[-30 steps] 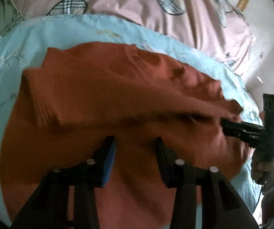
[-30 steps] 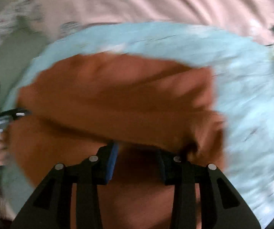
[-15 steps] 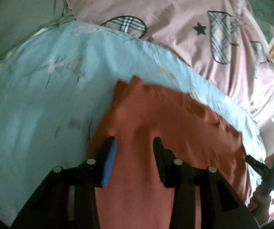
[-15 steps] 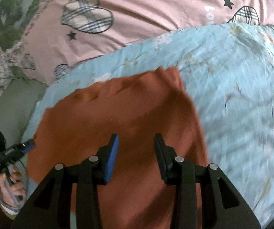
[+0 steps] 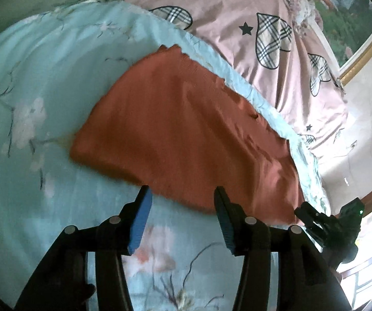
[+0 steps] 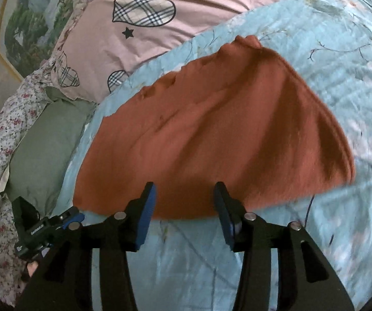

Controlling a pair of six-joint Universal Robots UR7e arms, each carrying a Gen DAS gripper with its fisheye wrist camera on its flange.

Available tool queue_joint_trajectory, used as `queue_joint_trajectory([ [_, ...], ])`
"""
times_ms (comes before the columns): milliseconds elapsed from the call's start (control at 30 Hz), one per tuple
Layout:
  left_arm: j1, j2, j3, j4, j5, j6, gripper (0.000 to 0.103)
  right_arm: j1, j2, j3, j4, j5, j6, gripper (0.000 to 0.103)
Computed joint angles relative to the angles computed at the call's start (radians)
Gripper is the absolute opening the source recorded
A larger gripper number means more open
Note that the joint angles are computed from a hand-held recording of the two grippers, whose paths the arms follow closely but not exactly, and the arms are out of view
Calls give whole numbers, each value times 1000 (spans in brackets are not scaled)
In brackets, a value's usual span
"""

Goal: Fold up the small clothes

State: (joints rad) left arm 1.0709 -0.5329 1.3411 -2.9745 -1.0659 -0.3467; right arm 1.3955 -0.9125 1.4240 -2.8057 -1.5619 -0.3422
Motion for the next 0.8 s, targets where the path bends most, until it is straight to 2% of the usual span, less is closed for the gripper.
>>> queue_joint_trajectory([
  [267,6,7,14,-24,6,-68,60,5,-23,41,-4,17,4,52],
  [633,48,89,-157,-13,38,-106,62,15,-4,-3,30,27,2,53],
  [667,48,98,-175,-6,50,-103,61,16,0,-14,38,28,3,53],
  [767,46,116,-215,17,91,-98,44,18,15,-50,62,29,7,53],
  [800,48,119,-225,25,92,-94,30,17,20,-64,71,33,8,53],
])
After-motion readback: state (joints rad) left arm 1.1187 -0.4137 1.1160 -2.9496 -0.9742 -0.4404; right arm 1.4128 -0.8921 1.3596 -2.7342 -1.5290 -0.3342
